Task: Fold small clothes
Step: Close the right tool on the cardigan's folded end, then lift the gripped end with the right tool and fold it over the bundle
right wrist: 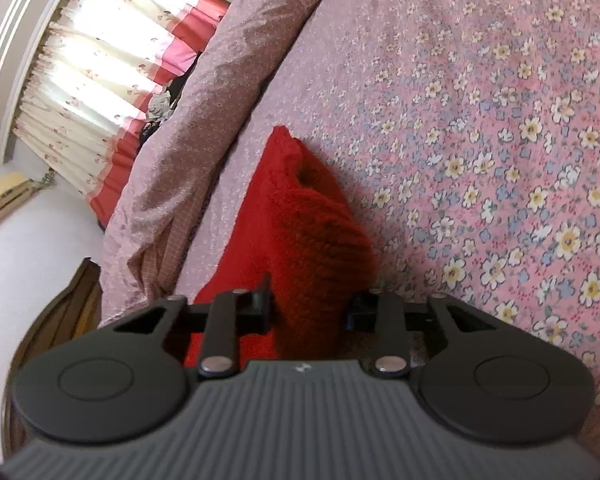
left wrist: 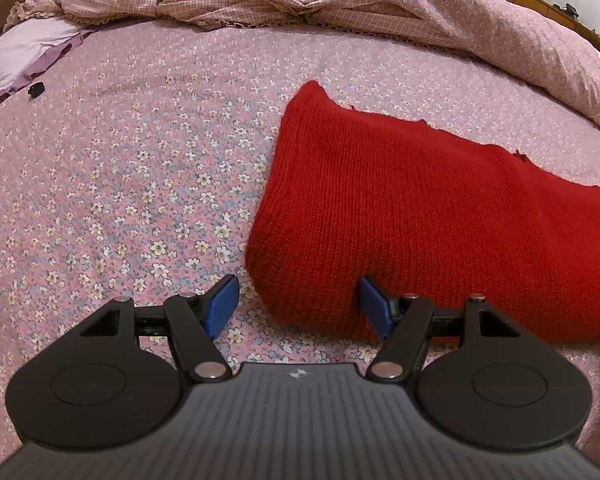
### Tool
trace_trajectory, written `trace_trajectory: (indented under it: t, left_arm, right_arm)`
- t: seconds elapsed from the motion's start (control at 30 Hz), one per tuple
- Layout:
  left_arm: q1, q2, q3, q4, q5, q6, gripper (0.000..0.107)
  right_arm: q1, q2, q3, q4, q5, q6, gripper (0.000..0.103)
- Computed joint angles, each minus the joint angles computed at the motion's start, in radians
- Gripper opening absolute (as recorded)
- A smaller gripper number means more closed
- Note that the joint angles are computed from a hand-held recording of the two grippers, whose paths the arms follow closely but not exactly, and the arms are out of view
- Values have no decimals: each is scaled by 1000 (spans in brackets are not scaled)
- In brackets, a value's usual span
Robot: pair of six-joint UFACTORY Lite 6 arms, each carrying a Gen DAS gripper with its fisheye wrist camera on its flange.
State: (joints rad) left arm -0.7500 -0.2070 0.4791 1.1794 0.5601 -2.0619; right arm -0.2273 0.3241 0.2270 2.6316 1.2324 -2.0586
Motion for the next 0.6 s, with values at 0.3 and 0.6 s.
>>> trace_trajectory:
  t: [0.3, 0.6]
  left_arm:
    - [-16, -84, -28, -58, 55, 46, 72]
    - [12, -157, -58, -101, 77, 110, 72]
  right_arm:
    - [28, -104, -9, 8, -77, 5, 28]
    - [70, -300, 9, -24, -226, -11, 26]
